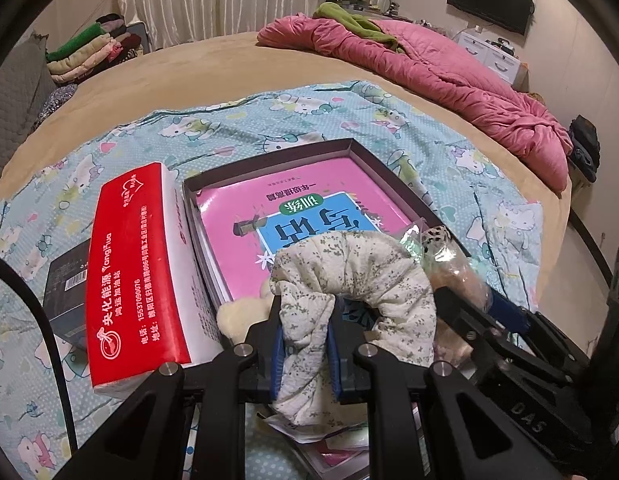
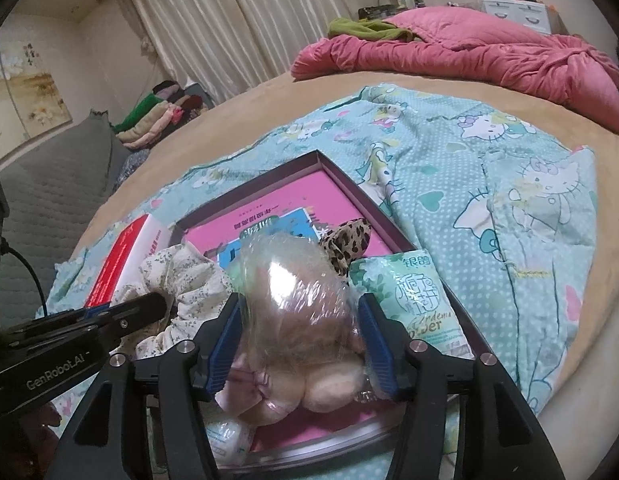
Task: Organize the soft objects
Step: 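Lower the scrunchie and clear bag onto the pile on the book, then open both tools, releasing the scrunchie and clear bag onto the book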
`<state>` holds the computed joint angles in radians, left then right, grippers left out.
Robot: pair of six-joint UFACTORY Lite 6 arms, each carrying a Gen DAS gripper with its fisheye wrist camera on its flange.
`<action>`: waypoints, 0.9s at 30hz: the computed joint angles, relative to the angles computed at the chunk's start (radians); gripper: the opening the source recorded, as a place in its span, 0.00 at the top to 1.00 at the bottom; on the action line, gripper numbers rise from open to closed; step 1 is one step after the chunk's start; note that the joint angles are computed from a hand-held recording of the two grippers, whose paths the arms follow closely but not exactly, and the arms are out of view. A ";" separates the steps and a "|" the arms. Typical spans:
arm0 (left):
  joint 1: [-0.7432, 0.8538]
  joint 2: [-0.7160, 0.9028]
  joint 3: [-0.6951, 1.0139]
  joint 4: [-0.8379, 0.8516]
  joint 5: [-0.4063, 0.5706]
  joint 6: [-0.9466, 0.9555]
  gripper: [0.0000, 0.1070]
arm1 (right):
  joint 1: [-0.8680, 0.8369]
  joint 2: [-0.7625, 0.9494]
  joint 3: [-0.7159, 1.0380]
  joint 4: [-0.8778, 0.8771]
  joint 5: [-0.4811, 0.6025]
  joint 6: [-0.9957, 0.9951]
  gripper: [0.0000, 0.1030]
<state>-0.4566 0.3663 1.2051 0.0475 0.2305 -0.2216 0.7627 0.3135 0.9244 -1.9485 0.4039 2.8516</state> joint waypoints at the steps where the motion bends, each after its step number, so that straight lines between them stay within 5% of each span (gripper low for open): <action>1: -0.002 0.000 0.002 0.010 0.002 -0.010 0.83 | 0.004 -0.009 -0.008 0.005 0.010 0.000 0.38; 12: -0.021 0.054 0.079 0.124 0.032 -0.113 0.81 | 0.008 -0.107 -0.102 -0.001 0.048 0.056 0.31; 27: -0.030 0.036 0.064 0.167 0.058 -0.152 0.53 | 0.026 -0.148 -0.126 0.076 0.073 0.001 0.28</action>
